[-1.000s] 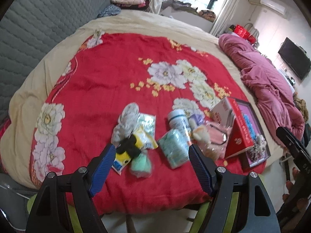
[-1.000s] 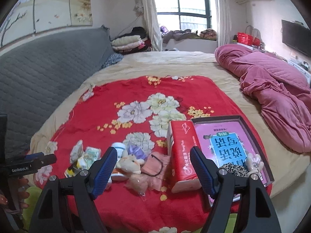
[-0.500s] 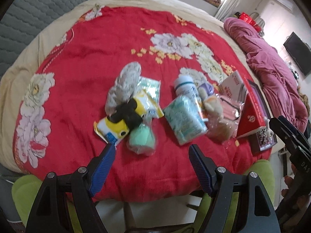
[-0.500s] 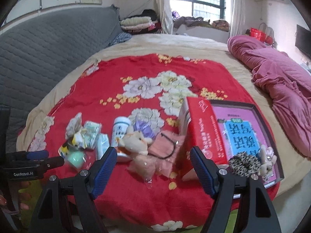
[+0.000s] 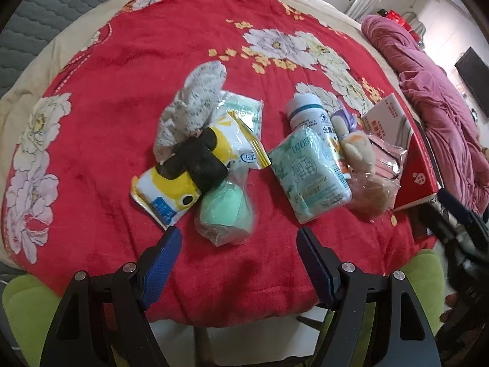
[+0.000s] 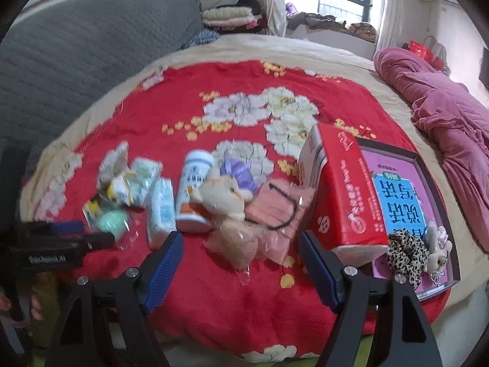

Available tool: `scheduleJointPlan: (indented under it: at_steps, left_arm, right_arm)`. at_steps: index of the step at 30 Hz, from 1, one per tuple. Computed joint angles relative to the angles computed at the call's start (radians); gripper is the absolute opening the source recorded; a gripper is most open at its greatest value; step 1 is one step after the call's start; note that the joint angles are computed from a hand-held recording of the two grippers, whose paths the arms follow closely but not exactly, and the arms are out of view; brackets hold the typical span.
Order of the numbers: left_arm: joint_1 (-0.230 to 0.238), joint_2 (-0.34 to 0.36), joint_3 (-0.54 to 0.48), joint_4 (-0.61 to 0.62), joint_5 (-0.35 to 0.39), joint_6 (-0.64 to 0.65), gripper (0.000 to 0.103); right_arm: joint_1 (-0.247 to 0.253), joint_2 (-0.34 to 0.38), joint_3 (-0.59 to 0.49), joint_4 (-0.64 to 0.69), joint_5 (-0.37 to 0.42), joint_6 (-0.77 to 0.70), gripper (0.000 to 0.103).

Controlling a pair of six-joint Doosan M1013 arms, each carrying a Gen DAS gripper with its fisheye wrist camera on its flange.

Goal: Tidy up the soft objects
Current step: 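Grasp the bagged green sponge with the left tool while the right tool grasps the bagged bun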

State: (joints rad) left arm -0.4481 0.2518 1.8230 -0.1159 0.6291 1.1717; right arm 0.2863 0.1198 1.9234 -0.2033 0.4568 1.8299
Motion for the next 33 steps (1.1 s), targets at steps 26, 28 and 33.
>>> scheduleJointPlan:
  at_steps: [26, 28, 33]
  left_arm:
    - [0.014, 0.048, -0.023, -0.061, 0.001, 0.015, 0.072]
    - [0.016, 0.054, -0.028, -0.057, 0.004, 0.009, 0.067]
    - [0.022, 0.065, -0.031, -0.052, 0.022, -0.013, 0.049]
  right_arm:
    - [0.009, 0.115, -0.029, -0.106, -0.004, 0.002, 0.058]
    - [0.002, 0.104, -0.020, -0.062, -0.014, -0.034, 0.057]
    - [-0.017, 0.084, -0.006, 0.084, -0.016, -0.150, 0.057]
